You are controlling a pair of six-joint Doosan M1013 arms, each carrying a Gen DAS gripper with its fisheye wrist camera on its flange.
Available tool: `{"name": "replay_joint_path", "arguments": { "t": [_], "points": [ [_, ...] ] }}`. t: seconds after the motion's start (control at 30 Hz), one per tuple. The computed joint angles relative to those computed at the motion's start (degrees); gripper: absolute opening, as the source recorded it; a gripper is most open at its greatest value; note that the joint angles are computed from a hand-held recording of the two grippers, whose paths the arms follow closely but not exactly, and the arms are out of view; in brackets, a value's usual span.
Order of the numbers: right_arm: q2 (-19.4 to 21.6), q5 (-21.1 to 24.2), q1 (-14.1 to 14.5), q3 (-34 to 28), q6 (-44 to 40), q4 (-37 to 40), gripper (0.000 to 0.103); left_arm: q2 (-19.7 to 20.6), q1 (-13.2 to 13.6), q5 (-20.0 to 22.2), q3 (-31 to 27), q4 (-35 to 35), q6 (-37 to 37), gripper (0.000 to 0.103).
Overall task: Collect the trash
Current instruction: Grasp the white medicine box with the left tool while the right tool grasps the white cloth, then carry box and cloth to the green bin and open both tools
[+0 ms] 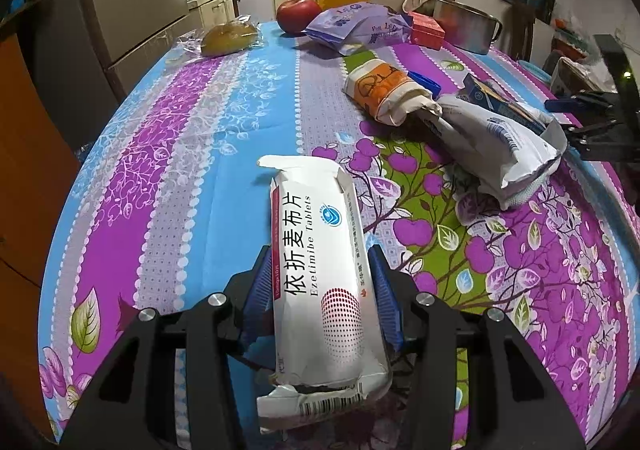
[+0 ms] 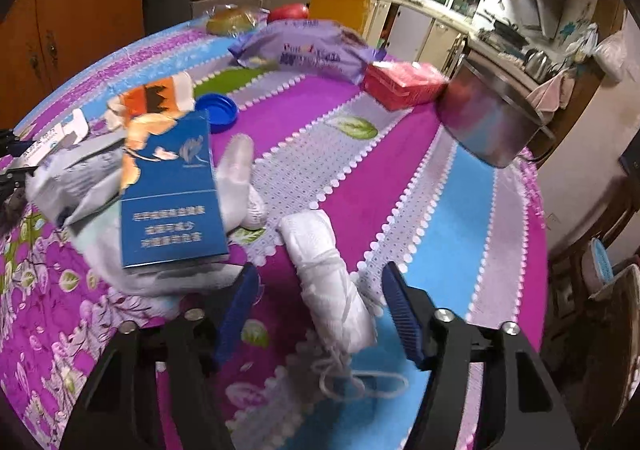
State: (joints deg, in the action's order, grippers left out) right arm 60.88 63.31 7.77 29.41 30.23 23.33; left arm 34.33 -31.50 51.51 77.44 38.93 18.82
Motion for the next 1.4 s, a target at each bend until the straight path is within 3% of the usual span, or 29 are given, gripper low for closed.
{"name": "replay_joint_path", "arguments": {
  "t": [0.13,0.2,0.3,0.57,0.67,0.87,1.03,1.2,1.4],
  "points": [
    [1.8,2.6,-0.3,-3.0,1.6,0.7,0.052,0.2,0.0,0.0,-0.2,0.1,0.1,0.046],
    [2.0,3.5,-0.5,-3.3,2.0,1.8,0.041,0.2,-0.1,0.0,-0.3,0.3,-0.3,0.046],
    [-0.3,-0.2,-0.7,1.4,2.2,2.2,0.029,0.1,-0.2,-0.8,0.0,0.9,-1.4,0.046],
    [-11.5,-16.7,-2.8,22.1,-0.2,13.3,0.028,-1.1,-2.3,-1.1,1.5,9.2,-10.0,0.045],
    [-17.2,-23.8,-3.7,31.7,-5.6,22.8,0.028,-1.7,-3.7,0.0,1.5,14.4,-14.2,0.045],
    [-25.6,-33.1,-5.4,44.8,-18.6,40.6,0.028,-1.2,-6.1,0.6,-1.3,22.0,-18.8,0.045],
    [-30.1,-37.8,-7.5,51.5,-26.3,51.2,0.028,1.0,-7.7,-3.3,-6.3,23.7,-16.8,0.045],
    [-32.8,-41.9,-10.2,54.8,-28.3,55.6,0.028,4.9,-9.5,-8.0,-13.3,22.9,-11.6,0.045],
    [-34.8,-46.2,-13.7,56.9,-28.3,57.0,0.028,10.7,-11.1,-14.1,-24.0,15.1,0.7,0.045]
  ]
}}
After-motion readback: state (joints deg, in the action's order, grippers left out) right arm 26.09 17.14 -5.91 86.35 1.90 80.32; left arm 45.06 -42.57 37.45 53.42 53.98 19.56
